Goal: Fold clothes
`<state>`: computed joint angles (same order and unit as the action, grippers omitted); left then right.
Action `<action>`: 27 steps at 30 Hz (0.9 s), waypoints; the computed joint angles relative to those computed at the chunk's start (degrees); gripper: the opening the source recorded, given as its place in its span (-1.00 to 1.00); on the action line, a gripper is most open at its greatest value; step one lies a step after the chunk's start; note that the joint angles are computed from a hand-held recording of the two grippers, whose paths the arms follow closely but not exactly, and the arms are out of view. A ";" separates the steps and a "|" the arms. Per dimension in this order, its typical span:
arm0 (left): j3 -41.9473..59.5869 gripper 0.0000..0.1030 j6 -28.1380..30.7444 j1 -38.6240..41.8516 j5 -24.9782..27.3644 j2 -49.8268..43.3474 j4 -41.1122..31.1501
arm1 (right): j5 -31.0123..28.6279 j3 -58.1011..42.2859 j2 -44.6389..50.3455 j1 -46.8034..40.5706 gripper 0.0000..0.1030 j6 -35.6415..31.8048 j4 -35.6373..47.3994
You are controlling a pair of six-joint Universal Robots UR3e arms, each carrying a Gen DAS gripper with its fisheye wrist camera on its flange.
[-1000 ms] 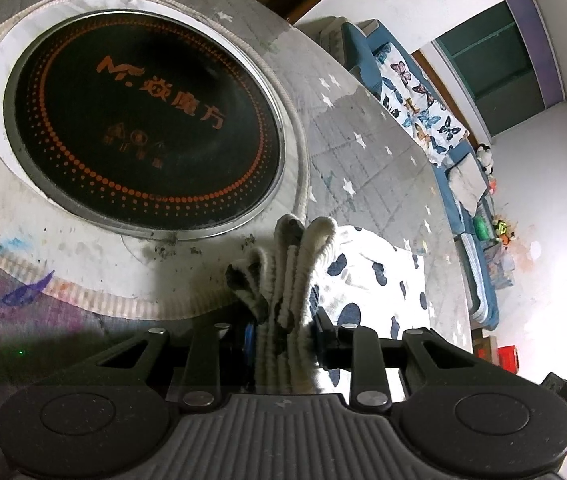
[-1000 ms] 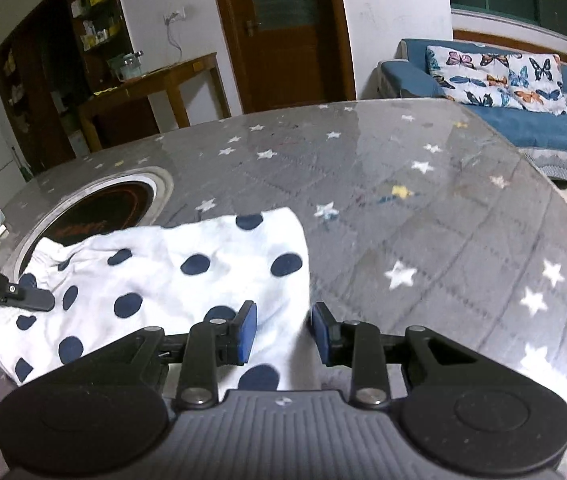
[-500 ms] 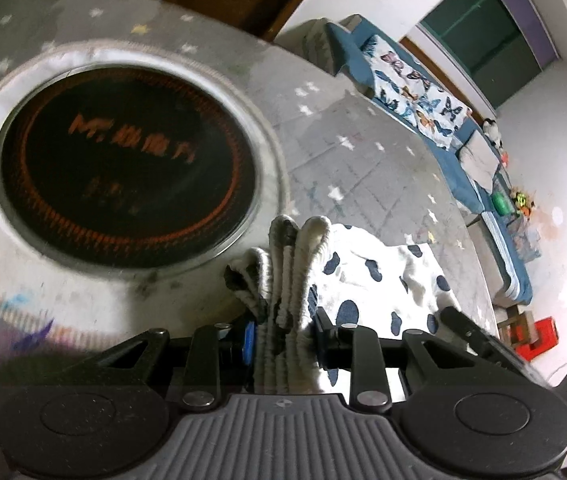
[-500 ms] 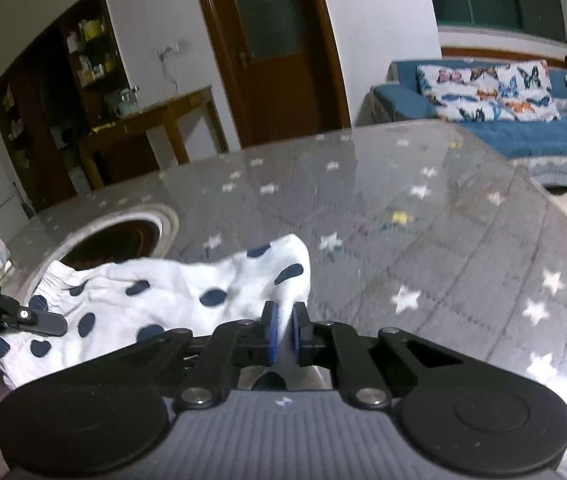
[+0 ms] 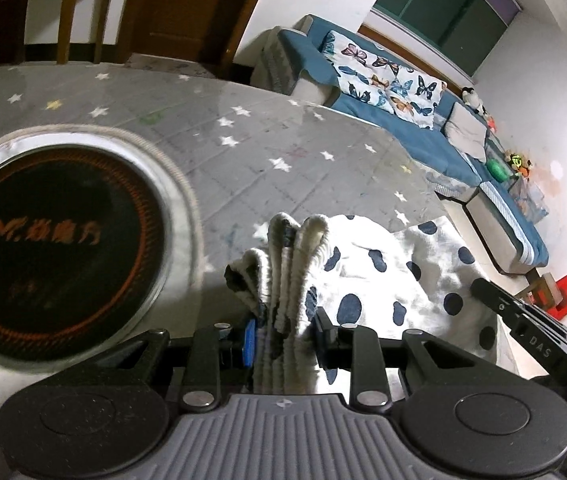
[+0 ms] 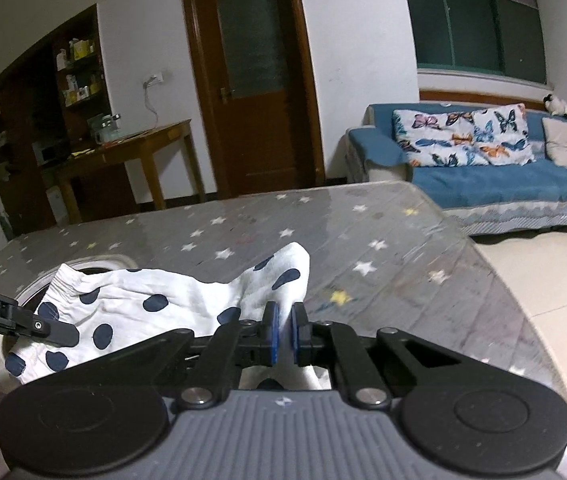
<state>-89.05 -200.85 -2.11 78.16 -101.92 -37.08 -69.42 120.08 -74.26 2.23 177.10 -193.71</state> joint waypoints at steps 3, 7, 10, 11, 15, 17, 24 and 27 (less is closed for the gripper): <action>4.86 -0.41 -0.22 -1.73 1.23 -3.55 -1.18 | -0.41 -1.60 0.43 -0.79 -0.89 -0.52 0.83; 11.18 -0.41 -0.45 -3.54 2.81 -8.13 -3.49 | -1.08 -3.89 1.66 -1.70 -0.89 -1.44 1.86; 15.89 -0.41 -0.63 -4.62 4.15 -11.35 -5.59 | -1.38 -6.55 2.94 -2.37 -0.91 -1.70 3.15; 17.55 -0.41 -0.72 -4.94 4.65 -12.44 -6.39 | -1.47 -7.37 3.32 -2.53 -0.91 -1.64 3.60; 21.58 -0.41 -1.26 -5.31 5.62 -15.42 -8.30 | -1.88 -9.99 5.37 -3.01 -0.91 -1.40 5.46; 22.28 -0.41 -1.22 -5.27 5.92 -16.04 -8.87 | -1.69 -10.53 6.56 -3.25 -0.89 -1.70 5.68; 23.80 -0.39 -1.43 -5.14 6.86 -17.99 -10.36 | -2.78 -11.18 11.51 -3.38 -0.07 -1.41 4.15; 24.79 -0.35 -1.24 -5.26 7.43 -18.97 -10.87 | -2.16 -11.77 12.66 -3.66 0.15 -1.90 4.40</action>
